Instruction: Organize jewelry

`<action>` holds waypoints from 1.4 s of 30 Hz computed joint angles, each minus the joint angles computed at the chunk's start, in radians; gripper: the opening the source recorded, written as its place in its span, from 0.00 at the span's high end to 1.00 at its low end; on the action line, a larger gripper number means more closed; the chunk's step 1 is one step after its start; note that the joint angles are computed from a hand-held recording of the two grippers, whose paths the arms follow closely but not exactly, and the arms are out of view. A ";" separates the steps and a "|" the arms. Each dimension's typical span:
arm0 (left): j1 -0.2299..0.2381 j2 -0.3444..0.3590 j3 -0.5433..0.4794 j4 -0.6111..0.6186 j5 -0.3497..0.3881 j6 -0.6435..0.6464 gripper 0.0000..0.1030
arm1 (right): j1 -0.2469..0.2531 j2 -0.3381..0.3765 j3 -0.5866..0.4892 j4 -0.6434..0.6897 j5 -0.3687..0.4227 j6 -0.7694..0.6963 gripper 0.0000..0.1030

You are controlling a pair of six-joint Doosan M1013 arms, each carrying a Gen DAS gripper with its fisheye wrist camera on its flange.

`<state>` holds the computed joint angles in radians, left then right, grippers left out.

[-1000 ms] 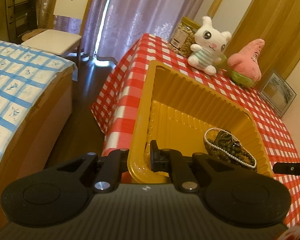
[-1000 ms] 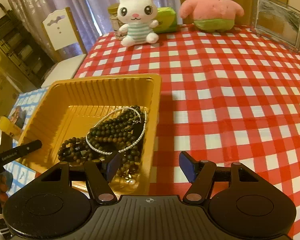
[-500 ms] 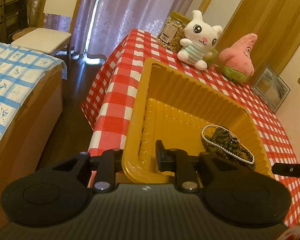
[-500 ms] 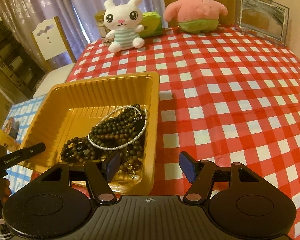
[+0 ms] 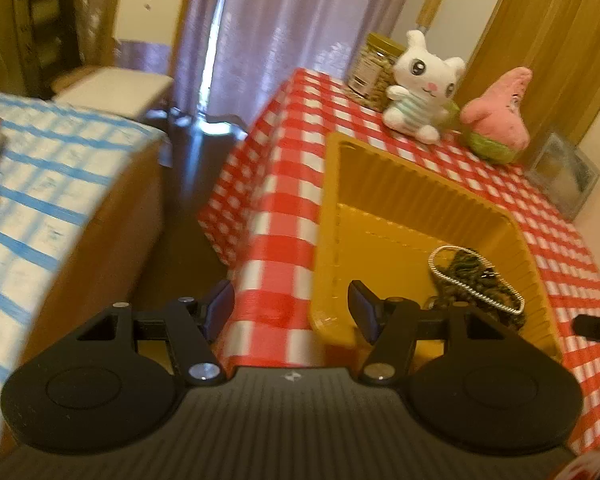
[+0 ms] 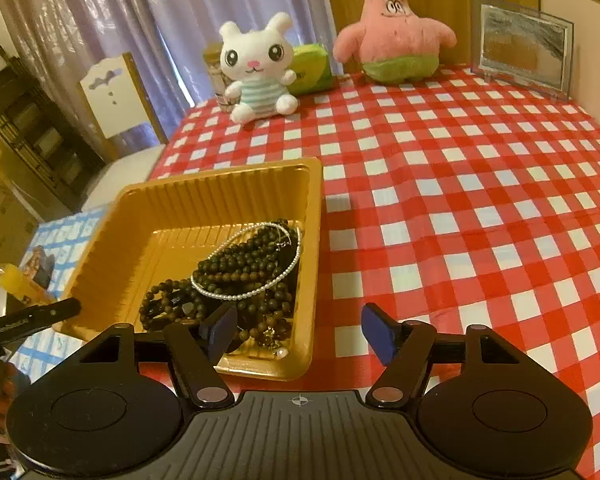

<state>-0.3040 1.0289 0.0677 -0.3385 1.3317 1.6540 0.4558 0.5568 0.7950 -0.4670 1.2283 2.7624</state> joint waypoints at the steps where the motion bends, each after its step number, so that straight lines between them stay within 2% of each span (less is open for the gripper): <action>1: -0.003 -0.052 0.094 0.021 -0.052 0.021 0.42 | 0.002 -0.009 0.014 -0.002 -0.010 0.004 0.31; 2: -0.009 -0.096 0.169 0.049 -0.096 0.041 0.40 | 0.003 -0.019 0.029 -0.001 -0.020 0.008 0.31; 5: -0.031 -0.181 0.304 0.121 -0.174 0.089 0.34 | 0.007 -0.044 0.063 0.012 -0.035 0.005 0.30; 12: -0.099 -0.308 0.498 0.172 -0.229 0.149 0.19 | 0.027 -0.105 0.132 0.006 -0.004 -0.025 0.30; 20: -0.167 -0.440 0.708 0.162 -0.310 0.164 0.16 | 0.062 -0.202 0.261 -0.037 -0.011 0.016 0.30; 26: -0.199 -0.488 0.754 0.119 -0.240 0.190 0.18 | 0.091 -0.261 0.330 -0.053 0.009 0.063 0.30; 31: -0.225 -0.549 0.837 0.141 -0.275 0.183 0.18 | 0.116 -0.296 0.365 -0.057 0.025 0.090 0.30; 42: -0.244 -0.634 0.941 0.140 -0.305 0.189 0.18 | 0.166 -0.333 0.396 -0.065 0.053 0.132 0.30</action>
